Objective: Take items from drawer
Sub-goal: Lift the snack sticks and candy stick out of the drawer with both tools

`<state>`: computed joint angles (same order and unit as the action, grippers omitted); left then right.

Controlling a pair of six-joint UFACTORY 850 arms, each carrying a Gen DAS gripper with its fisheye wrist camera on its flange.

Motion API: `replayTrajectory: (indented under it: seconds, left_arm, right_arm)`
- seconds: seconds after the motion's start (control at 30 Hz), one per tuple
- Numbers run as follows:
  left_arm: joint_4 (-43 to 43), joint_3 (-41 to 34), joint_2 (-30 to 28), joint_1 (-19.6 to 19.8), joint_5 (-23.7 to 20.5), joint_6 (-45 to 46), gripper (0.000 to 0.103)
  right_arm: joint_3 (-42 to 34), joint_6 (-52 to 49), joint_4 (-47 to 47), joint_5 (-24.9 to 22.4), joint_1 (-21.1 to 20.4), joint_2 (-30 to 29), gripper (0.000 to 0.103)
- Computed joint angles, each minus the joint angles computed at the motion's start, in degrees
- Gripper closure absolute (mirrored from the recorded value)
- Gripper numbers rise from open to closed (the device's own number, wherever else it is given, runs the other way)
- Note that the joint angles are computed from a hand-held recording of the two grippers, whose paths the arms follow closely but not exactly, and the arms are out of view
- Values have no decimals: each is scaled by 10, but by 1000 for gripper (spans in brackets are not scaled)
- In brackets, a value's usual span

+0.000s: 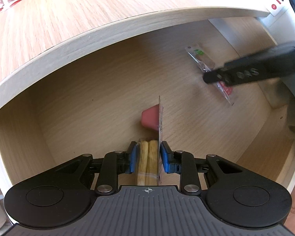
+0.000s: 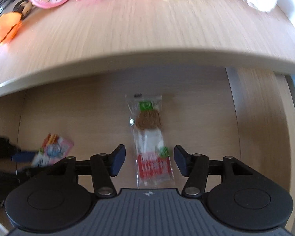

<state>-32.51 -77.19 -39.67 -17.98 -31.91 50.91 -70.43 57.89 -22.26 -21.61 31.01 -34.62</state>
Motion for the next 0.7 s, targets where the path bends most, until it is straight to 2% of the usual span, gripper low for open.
replayTrajectory:
  seconds: [0.1,0.2,0.27,0.33,0.47,0.6,0.7]
  left_arm:
    - [-6,-6,-12,-5,5,0,73]
    - [-14,-6,-17,-9,11,2,74]
    - [-16,-7,-21,-14,15,-1,74]
    - [-17,-7,-21,-15,9,5,77]
    - [3,1,-8,-23,8,31,77]
    - [-61,12,24,-20,-20,110,77]
    - [-147,15,63,-8,-59,182,77]
  right_arm:
    - [-44,2,-40,-40,6,-34,48]
    - [-57,-25,-24,-24,5,-42,50]
    - [-65,-59,-4,-29,7,-44,67]
    - [-63,-124,57,-27,7,-37,67]
    - [-18,-117,51,-6,16,12,68]
    - [37,-52,-26,15,31,88,68]
    - [67,2,-98,38,35,147,68]
